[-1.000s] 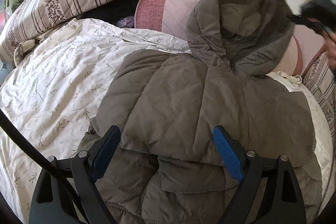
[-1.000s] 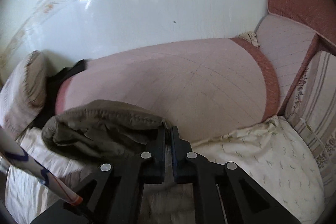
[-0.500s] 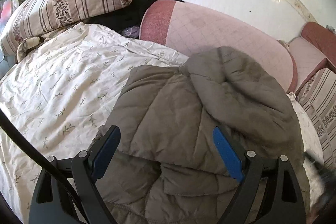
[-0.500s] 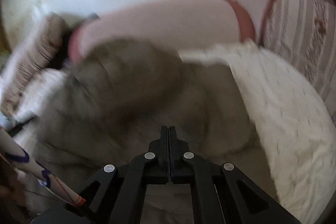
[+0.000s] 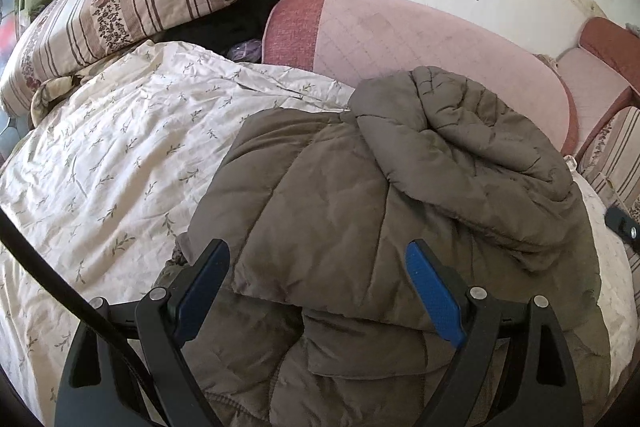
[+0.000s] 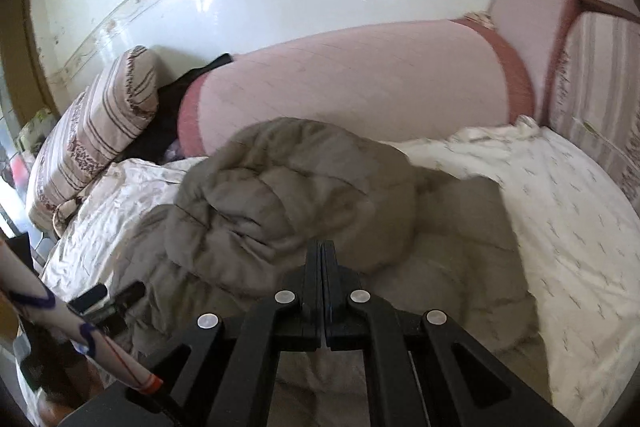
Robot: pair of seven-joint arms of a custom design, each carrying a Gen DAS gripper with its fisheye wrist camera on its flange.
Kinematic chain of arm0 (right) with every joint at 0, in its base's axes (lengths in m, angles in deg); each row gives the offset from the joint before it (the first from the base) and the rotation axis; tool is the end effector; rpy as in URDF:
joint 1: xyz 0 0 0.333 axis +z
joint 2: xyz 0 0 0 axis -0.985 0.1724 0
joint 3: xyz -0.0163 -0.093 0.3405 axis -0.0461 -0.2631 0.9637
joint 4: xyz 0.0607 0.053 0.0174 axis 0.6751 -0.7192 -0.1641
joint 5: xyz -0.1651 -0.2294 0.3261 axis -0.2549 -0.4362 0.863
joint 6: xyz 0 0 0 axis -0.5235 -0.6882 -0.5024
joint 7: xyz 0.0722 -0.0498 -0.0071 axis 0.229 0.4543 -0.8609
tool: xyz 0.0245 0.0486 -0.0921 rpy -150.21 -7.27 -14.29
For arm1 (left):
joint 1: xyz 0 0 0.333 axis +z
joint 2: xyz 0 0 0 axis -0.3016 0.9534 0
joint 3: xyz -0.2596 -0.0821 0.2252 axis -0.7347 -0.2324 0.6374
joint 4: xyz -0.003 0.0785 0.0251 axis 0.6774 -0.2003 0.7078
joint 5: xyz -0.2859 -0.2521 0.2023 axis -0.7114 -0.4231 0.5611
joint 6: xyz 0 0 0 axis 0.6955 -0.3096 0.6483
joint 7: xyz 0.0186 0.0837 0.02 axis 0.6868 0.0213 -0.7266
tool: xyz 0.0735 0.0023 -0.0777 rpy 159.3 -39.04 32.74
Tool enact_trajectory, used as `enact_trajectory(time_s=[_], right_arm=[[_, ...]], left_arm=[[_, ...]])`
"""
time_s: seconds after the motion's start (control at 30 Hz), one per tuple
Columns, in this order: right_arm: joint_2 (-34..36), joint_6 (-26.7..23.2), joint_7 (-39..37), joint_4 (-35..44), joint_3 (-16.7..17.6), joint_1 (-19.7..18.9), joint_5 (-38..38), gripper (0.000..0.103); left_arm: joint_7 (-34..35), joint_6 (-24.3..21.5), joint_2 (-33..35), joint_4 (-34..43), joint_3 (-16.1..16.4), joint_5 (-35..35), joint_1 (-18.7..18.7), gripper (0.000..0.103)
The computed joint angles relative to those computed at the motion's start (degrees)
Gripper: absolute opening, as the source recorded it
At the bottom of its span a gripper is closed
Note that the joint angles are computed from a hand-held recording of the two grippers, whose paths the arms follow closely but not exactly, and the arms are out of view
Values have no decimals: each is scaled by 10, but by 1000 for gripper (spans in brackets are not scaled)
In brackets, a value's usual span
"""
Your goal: Fold large clothes
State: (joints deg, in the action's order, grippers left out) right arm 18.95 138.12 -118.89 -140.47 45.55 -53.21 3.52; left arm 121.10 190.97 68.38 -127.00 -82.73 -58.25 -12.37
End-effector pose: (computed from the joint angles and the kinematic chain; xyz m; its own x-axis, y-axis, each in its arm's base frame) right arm 0.4993 0.3304 0.4040 -0.5204 -0.8111 -0.2669 -0.4101 0.5116 -0.7550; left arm 0.6606 -0.0612 0.3495 -0.4779 -0.8739 0.0887 -0.6534 0.2862 -0.7008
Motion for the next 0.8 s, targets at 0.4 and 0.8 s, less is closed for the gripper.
enact_trajectory(time_s=[0.4,0.8], right_arm=[[95,108,-72,34,-51,-3,103,3],[-13,44,35,-32,-24,-13,18,7]], left_arm=[[-133,8,23,-1,8,172,-5,89],[22,-12,-18,-9,-36,1,42,89]])
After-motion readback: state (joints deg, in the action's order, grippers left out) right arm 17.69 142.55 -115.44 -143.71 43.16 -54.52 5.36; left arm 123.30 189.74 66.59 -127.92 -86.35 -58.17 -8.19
